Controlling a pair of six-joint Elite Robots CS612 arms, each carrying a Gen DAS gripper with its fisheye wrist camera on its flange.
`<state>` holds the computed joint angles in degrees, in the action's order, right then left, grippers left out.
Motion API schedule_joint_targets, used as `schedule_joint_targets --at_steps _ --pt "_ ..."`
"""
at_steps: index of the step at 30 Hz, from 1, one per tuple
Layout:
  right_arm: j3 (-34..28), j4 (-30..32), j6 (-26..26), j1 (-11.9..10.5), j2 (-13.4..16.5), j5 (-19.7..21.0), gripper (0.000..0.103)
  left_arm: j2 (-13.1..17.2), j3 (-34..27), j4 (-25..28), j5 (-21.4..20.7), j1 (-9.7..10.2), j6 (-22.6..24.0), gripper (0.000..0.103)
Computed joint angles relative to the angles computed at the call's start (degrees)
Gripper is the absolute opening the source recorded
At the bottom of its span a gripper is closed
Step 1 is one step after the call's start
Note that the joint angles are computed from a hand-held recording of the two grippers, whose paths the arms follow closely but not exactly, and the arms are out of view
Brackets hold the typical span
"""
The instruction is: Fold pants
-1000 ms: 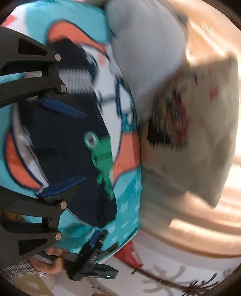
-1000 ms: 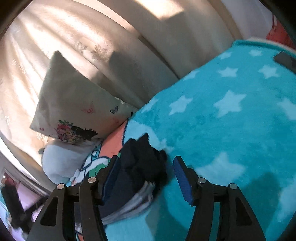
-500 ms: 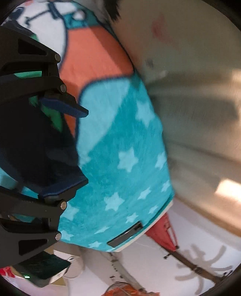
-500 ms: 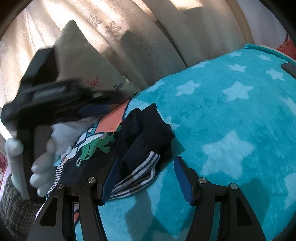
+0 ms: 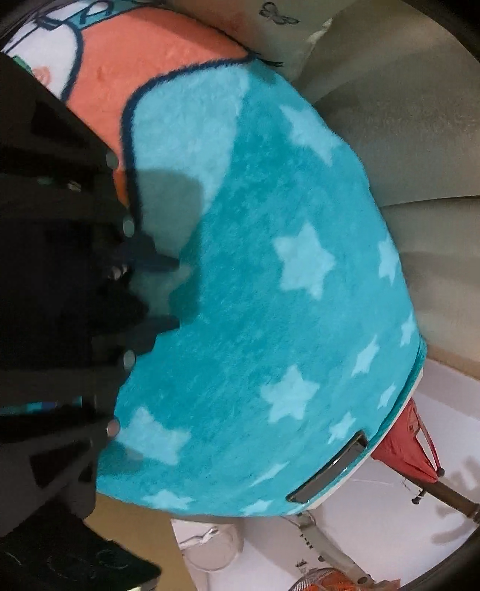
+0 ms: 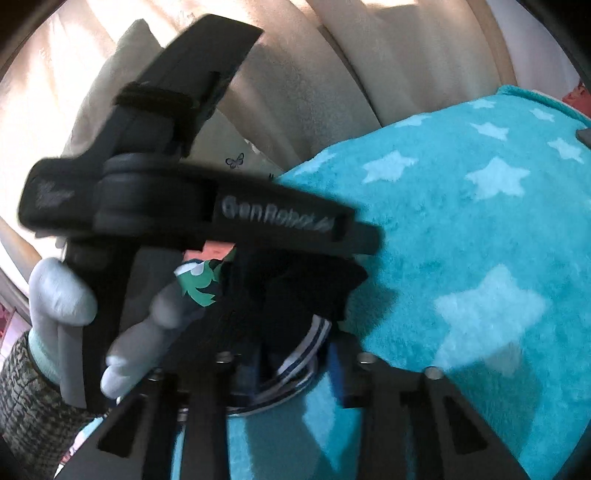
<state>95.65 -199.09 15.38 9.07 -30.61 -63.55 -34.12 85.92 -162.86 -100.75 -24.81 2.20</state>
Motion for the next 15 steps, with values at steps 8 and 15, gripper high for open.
schedule_joint_targets --at_steps 8,15 --pt "1.47 -3.86 -4.77 0.97 -2.0 0.65 0.025 -4.16 8.53 -15.12 -0.83 1.84 -6.92 0.019" --pt "0.84 -0.26 -16.63 4.22 -3.14 5.3 0.026 -6.03 17.79 -30.99 1.24 5.42 -20.54 0.03"
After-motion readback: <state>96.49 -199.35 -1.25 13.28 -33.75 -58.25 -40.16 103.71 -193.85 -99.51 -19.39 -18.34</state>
